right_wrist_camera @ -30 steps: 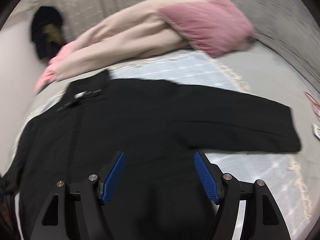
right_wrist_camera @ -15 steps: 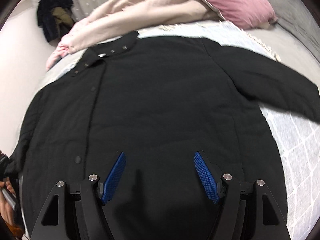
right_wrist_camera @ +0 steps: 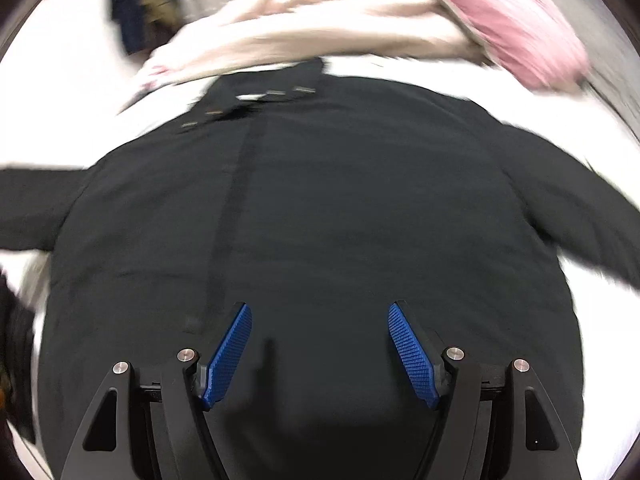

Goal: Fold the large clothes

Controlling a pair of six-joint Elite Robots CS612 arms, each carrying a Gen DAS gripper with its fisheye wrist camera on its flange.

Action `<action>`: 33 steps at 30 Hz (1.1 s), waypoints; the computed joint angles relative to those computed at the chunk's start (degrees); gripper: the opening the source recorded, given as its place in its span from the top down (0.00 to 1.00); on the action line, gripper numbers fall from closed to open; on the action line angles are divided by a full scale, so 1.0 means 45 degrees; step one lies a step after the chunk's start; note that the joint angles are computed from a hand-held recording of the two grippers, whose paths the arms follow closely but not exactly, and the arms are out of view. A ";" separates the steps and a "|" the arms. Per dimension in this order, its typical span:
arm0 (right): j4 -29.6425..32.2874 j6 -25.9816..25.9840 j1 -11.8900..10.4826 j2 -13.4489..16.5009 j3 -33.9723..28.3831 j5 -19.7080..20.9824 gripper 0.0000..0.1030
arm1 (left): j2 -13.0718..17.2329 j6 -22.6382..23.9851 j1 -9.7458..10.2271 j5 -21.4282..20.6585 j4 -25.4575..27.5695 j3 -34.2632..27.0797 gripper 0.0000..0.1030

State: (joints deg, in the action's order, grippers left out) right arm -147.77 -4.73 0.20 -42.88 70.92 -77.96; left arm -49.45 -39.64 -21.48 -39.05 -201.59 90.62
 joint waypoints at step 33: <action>0.4770 -0.0047 0.1671 0.4575 -0.8062 0.7509 0.43 | 0.1318 0.2073 -0.0726 -0.6120 -0.0389 -0.2403 0.90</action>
State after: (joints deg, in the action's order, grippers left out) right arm -126.31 -4.94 7.73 -22.29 34.64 -44.17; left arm -43.52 -30.30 -24.74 -66.59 -203.34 79.80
